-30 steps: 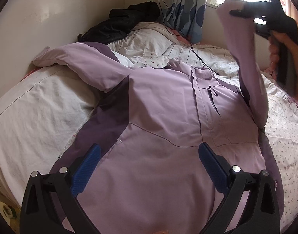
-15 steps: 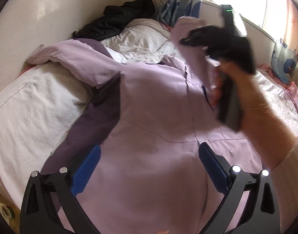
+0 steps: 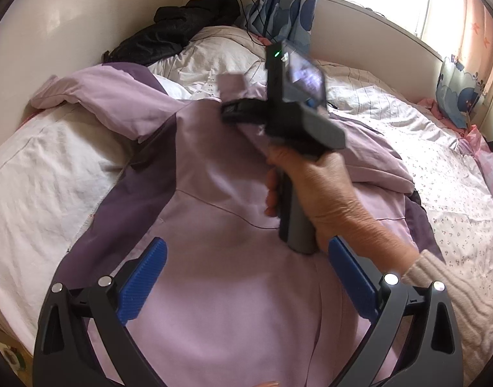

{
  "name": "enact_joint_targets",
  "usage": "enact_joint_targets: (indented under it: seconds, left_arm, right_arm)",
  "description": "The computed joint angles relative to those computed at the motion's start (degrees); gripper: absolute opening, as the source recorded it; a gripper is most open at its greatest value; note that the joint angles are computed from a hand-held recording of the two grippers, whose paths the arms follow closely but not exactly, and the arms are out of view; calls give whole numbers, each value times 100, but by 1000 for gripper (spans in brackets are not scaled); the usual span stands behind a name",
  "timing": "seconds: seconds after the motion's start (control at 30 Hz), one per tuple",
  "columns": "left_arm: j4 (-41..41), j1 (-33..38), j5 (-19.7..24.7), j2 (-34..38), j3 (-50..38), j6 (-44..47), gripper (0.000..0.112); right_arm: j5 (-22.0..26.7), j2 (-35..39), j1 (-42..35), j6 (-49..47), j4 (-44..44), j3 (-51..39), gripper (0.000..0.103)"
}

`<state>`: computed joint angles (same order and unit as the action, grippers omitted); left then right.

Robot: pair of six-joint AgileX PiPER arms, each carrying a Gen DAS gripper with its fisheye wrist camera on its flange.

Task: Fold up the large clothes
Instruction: 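Carry the sleeve across the jacket body and lay it down with the right gripper, then open the right gripper and release the sleeve on the jacket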

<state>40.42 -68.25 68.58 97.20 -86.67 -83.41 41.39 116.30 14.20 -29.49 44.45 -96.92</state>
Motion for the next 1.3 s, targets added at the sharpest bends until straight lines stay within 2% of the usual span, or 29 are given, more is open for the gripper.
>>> enact_joint_targets:
  seconds: [0.03, 0.1, 0.27, 0.33, 0.47, 0.53, 0.63, 0.7, 0.77, 0.87, 0.93, 1.0, 1.07, 1.1, 1.17, 1.23, 1.27, 1.3]
  left_arm:
    - [-24, 17, -41, -32, 41, -22, 96]
    - [-67, 44, -93, -67, 88, -44, 96]
    - [-92, 88, -186, -183, 192, -110, 96]
    - [-67, 97, -177, -209, 206, -140, 96]
    - [-109, 129, -235, -247, 265, -156, 96]
    - [-139, 146, -261, -266, 293, -128, 96]
    - [-164, 180, -318, -326, 356, -142, 96]
    - [-165, 199, -353, -361, 409, -199, 96]
    - [-216, 254, -414, -390, 455, -237, 96]
    - [-260, 297, -505, -426, 519, -321, 96]
    - [-296, 315, -546, -411, 509, -300, 96]
    - [-322, 323, -555, -360, 462, -273, 96]
    - [-352, 326, -537, -254, 361, -217, 96]
    - [-379, 324, -535, -198, 306, -162, 96]
    - [-427, 316, -515, -115, 216, -54, 96]
    - [-472, 309, -517, -83, 171, 39, 96]
    - [-485, 306, -525, -93, 178, 62, 96]
    - [-490, 306, -539, -113, 194, 66, 96]
  right_arm:
    - [20, 43, 52, 71, -92, -44, 50]
    - [183, 42, 107, 35, -68, -108, 66]
    - [186, -391, -39, -1703, 1725, 568, 79]
    - [338, -168, -86, -1411, 1792, 367, 81]
    - [1221, 968, 95, 444, 292, -1139, 85]
    - [1337, 865, -4, 424, 433, -1162, 85]
    - [1002, 54, -419, -823, 1691, 12, 85]
    - [678, -502, -699, -1214, 1873, 655, 85]
    - [92, -1065, -914, -1098, 1362, 1274, 85]
    - [-272, -1442, -986, -1129, 501, 1823, 85]
    - [-148, -1471, -784, -1639, 207, 1935, 85]
    - [212, -1415, -614, -2247, 421, 1857, 85]
    - [236, -1315, -285, -2181, 243, 1651, 88]
    - [106, -1212, -55, -1812, -148, 1453, 89]
    - [-323, -983, 374, -1039, -1079, 1189, 84]
    - [-74, -604, 404, -727, -1107, 723, 26]
    - [190, -411, 237, -620, -777, 511, 26]
    - [224, -336, 105, -741, -347, 514, 23]
